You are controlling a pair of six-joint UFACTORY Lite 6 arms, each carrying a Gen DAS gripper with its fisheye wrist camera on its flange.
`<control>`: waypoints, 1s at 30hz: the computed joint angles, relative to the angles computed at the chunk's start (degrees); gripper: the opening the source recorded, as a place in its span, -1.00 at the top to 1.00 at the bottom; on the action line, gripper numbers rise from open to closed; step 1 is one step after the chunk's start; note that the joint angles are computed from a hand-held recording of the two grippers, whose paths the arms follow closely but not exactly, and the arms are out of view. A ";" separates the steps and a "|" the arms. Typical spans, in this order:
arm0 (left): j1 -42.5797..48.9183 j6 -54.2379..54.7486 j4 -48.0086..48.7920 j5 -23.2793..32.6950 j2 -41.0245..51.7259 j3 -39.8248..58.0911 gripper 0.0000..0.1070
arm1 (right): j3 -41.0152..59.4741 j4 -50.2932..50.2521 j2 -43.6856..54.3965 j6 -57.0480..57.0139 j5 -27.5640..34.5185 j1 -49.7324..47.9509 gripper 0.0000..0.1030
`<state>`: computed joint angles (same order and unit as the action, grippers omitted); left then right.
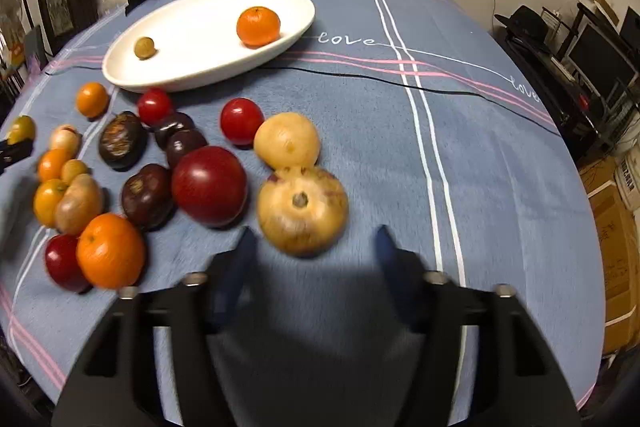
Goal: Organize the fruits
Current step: 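Grasp the large yellow lemon with the left gripper while the right grasps a pale onion, then carry the lemon and onion onto the white plate and release both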
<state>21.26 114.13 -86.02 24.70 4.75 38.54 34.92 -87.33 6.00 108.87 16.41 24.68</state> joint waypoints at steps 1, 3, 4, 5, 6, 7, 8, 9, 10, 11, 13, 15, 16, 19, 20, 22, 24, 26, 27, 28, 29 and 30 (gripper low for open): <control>0.19 -0.34 0.31 0.18 -0.08 0.03 0.29 | 0.34 -0.74 0.36 0.24 -0.60 -0.41 0.10; 0.48 -0.68 0.77 0.38 0.16 0.25 0.29 | 0.96 -2.48 0.98 1.81 -1.28 -0.94 0.13; 0.57 -0.96 1.04 0.39 0.28 0.34 0.29 | 0.96 -2.96 0.96 2.45 -1.39 -1.03 0.15; 0.69 -0.83 1.02 0.48 0.32 0.30 0.29 | 0.83 -3.49 0.87 3.16 -1.29 -0.90 0.16; 0.78 -0.74 1.04 0.57 0.31 0.24 0.29 | 0.29 -4.42 0.40 4.36 -1.10 -0.65 0.17; 0.88 -0.74 1.15 0.62 0.32 0.22 0.29 | -0.34 -4.96 -0.29 5.18 -1.47 -0.79 0.17; 0.96 -0.65 1.13 0.63 0.21 0.06 0.29 | -0.87 -5.26 -0.98 5.83 -1.84 -0.87 0.17; 1.04 -0.69 1.25 0.68 0.12 0.03 0.29 | -1.93 -5.32 -2.51 6.16 -1.98 -0.83 0.17; 1.06 -0.65 1.24 0.77 0.14 0.06 0.29 | -2.54 -4.51 -3.71 5.50 -1.74 -0.59 0.17; 1.16 -0.88 1.56 0.97 0.08 0.12 0.29 | -3.37 -3.64 -5.31 4.91 -1.44 -0.32 0.17; 1.19 -1.89 2.55 1.21 -0.29 0.25 0.29 | -4.95 -0.20 -9.41 1.69 -0.95 0.10 0.17; 0.80 -3.28 3.77 1.31 -0.85 0.66 0.29 | -5.60 4.59 -13.44 -3.63 -0.79 0.39 0.17; 0.29 -4.26 4.48 1.23 -1.23 1.11 0.29 | -5.51 5.92 -14.49 -5.06 -0.87 0.57 0.17; -1.52 -8.28 7.40 1.46 -2.18 3.04 0.29 | -3.81 10.74 -17.20 -11.20 -1.70 0.91 0.17; -2.26 -9.55 8.14 1.44 -2.36 3.75 0.29 | -2.89 11.23 -17.31 -12.10 -2.04 1.01 0.17; -4.45 -12.78 9.75 1.31 -2.35 5.95 0.28 | 0.15 10.72 -16.19 -12.36 -3.19 0.82 0.17; -6.84 -15.18 10.39 0.23 -1.81 7.96 0.28 | 3.85 8.70 -13.24 -11.16 -3.16 0.95 0.17; -9.74 -17.72 10.67 -0.51 0.38 11.21 0.28 | 7.94 6.77 -9.50 -9.53 -3.47 0.93 0.17; -11.16 -20.11 11.86 -0.76 2.20 13.41 0.28 | 10.65 6.52 -6.85 -9.46 -4.63 0.46 0.17; -12.41 -22.68 13.34 -1.06 3.86 15.32 0.28 | 13.02 6.69 -4.44 -9.94 -5.66 0.12 0.17; -14.06 -26.53 15.79 -1.49 6.64 18.27 0.28 | 16.55 8.60 -0.99 -12.49 -6.48 -0.23 0.17; -15.50 -29.88 17.99 -2.00 9.19 20.85 0.28 | 19.08 11.24 1.29 -15.52 -6.19 -0.22 0.17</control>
<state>5.75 84.25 -68.03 22.69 13.93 59.39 53.99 -76.09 7.29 93.35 10.22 24.46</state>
